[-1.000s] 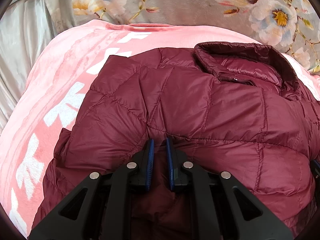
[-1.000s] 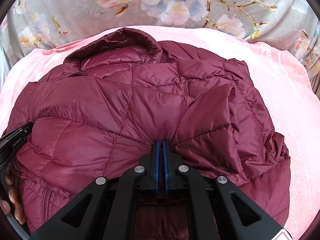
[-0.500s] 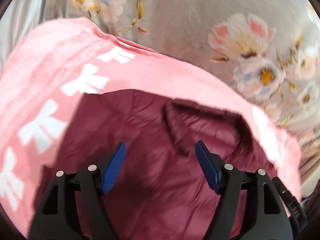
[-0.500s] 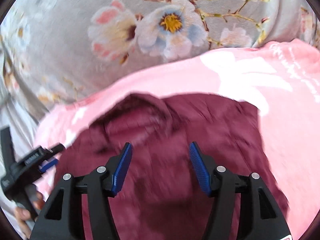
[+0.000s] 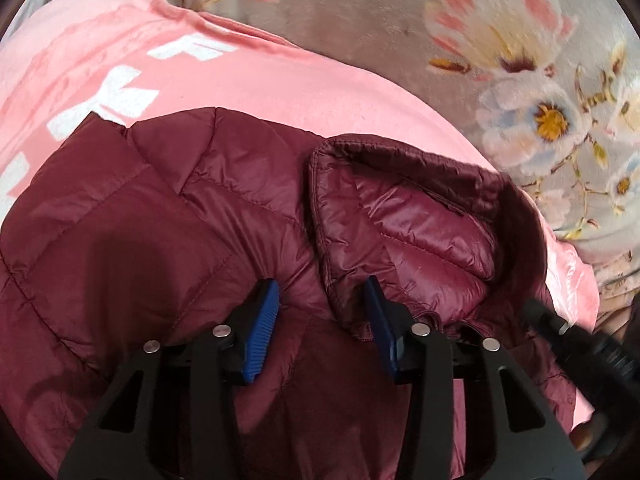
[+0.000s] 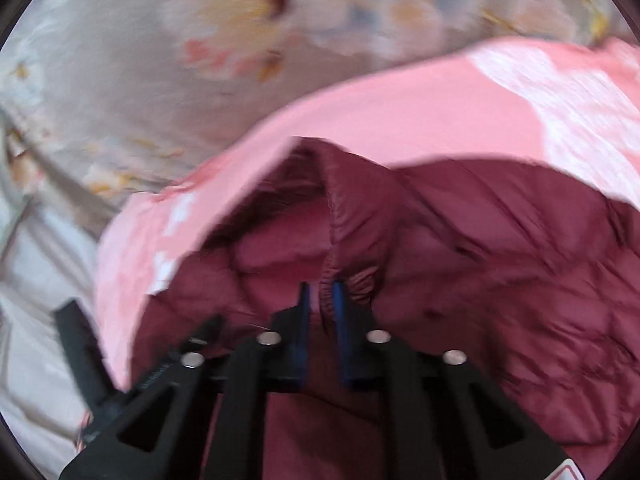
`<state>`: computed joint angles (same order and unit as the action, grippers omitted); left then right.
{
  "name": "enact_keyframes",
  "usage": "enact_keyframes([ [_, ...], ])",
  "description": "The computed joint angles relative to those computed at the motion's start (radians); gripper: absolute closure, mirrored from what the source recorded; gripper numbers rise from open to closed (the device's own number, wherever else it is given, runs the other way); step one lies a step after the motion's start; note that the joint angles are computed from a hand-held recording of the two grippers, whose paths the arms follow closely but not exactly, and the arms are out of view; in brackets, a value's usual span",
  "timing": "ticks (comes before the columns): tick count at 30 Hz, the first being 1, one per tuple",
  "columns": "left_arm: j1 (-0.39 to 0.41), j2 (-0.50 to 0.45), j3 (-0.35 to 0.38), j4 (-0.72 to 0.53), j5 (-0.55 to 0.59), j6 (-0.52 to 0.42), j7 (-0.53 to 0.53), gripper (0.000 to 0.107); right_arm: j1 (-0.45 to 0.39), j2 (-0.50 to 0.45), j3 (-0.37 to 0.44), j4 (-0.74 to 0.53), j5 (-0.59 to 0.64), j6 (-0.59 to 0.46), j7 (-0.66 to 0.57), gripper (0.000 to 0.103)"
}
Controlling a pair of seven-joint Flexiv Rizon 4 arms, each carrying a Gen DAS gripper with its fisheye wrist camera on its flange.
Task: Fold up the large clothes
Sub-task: 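Grasp the hood edge with both grippers and pull it over the folded body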
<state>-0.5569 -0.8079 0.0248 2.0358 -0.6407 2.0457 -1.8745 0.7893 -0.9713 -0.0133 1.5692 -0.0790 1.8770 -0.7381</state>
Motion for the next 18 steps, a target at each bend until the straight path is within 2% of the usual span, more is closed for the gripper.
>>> enact_keyframes([
  [3, 0.035, -0.005, -0.027, 0.006, 0.039, 0.024, -0.017, 0.064, 0.035, -0.001, -0.037, 0.007, 0.057, 0.102, -0.011, 0.098],
  [5, 0.069, -0.004, -0.053, 0.017, 0.073, 0.044, -0.040, 0.065, 0.115, 0.006, -0.136, 0.035, 0.124, 0.092, 0.006, 0.098],
  [6, 0.073, -0.005, -0.055, 0.018, 0.079, 0.046, -0.044, 0.065, 0.154, 0.006, -0.176, 0.039, 0.188, 0.053, -0.029, 0.094],
  [7, 0.071, -0.006, -0.053, 0.017, 0.080, 0.046, -0.045, 0.065, 0.166, 0.003, -0.190, 0.049, 0.187, 0.039, -0.027, 0.090],
  [8, 0.064, -0.006, -0.046, 0.016, 0.074, 0.044, -0.043, 0.065, 0.151, -0.002, -0.172, 0.044, 0.171, 0.022, -0.030, 0.089],
  [10, 0.049, -0.009, -0.034, 0.009, 0.061, 0.036, -0.036, 0.066, 0.090, -0.014, -0.094, 0.024, 0.120, -0.018, -0.023, 0.074],
  [12, 0.044, -0.010, -0.031, 0.007, 0.057, 0.036, -0.035, 0.066, 0.071, -0.027, -0.065, 0.014, 0.098, -0.027, -0.007, 0.069],
  [14, 0.045, -0.011, -0.033, 0.007, 0.058, 0.038, -0.035, 0.066, 0.095, -0.028, -0.091, 0.010, 0.088, -0.047, -0.001, 0.069],
  [16, 0.047, -0.012, -0.034, 0.007, 0.059, 0.041, -0.036, 0.066, 0.048, -0.024, -0.028, 0.001, 0.033, -0.030, -0.013, 0.073],
  [17, 0.048, -0.013, -0.036, 0.007, 0.061, 0.043, -0.037, 0.066, 0.043, -0.019, -0.020, 0.008, 0.020, -0.003, -0.015, 0.077],
  [18, 0.050, -0.013, -0.038, 0.009, 0.064, 0.045, -0.039, 0.066, 0.066, -0.019, -0.045, 0.003, 0.036, 0.014, -0.019, 0.095],
])
